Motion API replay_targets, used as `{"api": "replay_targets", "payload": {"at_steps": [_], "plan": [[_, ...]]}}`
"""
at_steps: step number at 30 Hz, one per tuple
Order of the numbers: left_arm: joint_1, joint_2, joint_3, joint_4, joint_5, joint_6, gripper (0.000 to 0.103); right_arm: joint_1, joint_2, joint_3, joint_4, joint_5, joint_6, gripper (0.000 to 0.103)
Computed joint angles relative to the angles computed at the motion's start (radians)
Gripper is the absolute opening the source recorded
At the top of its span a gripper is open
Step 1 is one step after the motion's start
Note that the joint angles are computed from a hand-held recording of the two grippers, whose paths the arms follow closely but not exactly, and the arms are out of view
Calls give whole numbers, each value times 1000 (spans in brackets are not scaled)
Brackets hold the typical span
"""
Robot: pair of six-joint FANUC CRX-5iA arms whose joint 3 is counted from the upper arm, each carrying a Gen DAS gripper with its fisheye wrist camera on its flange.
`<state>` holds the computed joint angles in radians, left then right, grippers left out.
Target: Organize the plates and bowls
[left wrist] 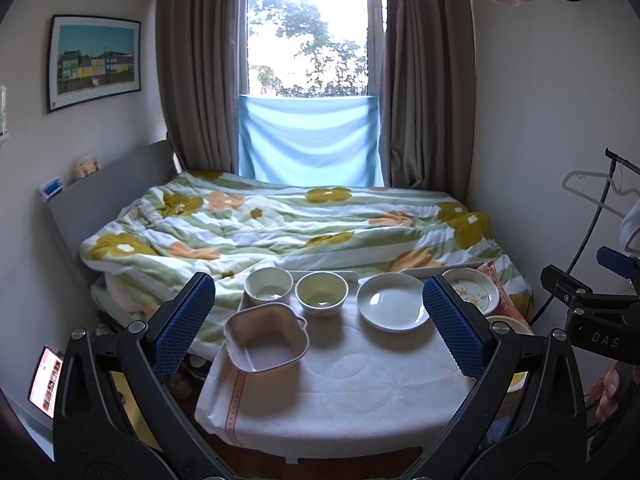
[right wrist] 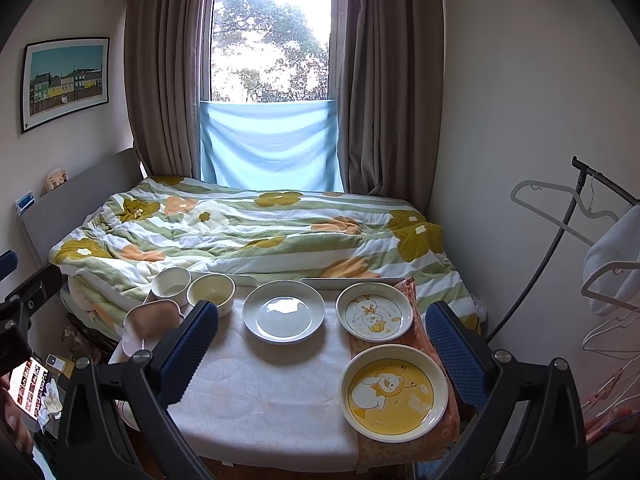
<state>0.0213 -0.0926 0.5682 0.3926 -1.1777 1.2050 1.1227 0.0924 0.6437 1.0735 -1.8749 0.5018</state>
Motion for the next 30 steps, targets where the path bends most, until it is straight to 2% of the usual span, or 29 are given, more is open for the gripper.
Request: {"api": "replay_targets", "payload": {"at_steps": [5, 11, 16, 19, 22, 24, 28, 30], "plan": [[-26, 9, 17, -60, 21, 6, 103, 4, 7, 16, -15, -5, -2, 103], [-69, 93, 91, -75, -31, 2, 103, -29, -1, 22, -68, -43, -11, 103], [-116, 196, 118, 12, -138, -62, 103, -55, -124, -146, -184, -93, -152, 103], [-190, 265, 145, -13, -190, -66, 103, -74, -238, -289, -276, -95, -273, 103], [-262, 323, 146, -14, -230, -76, 103, -95, -381, -450, -380, -49, -400, 103], [-314, 382, 178, -27, -292, -67, 99, -127, -467, -547, -445, -1, -449, 94], [-398, 465, 193, -54, -363, -62, 91, -197, -608, -710, -562, 107, -518, 76], [-442, 506, 216, -96, -386, -57, 81, -242, -655, -766, -613, 165, -514, 65]]}}
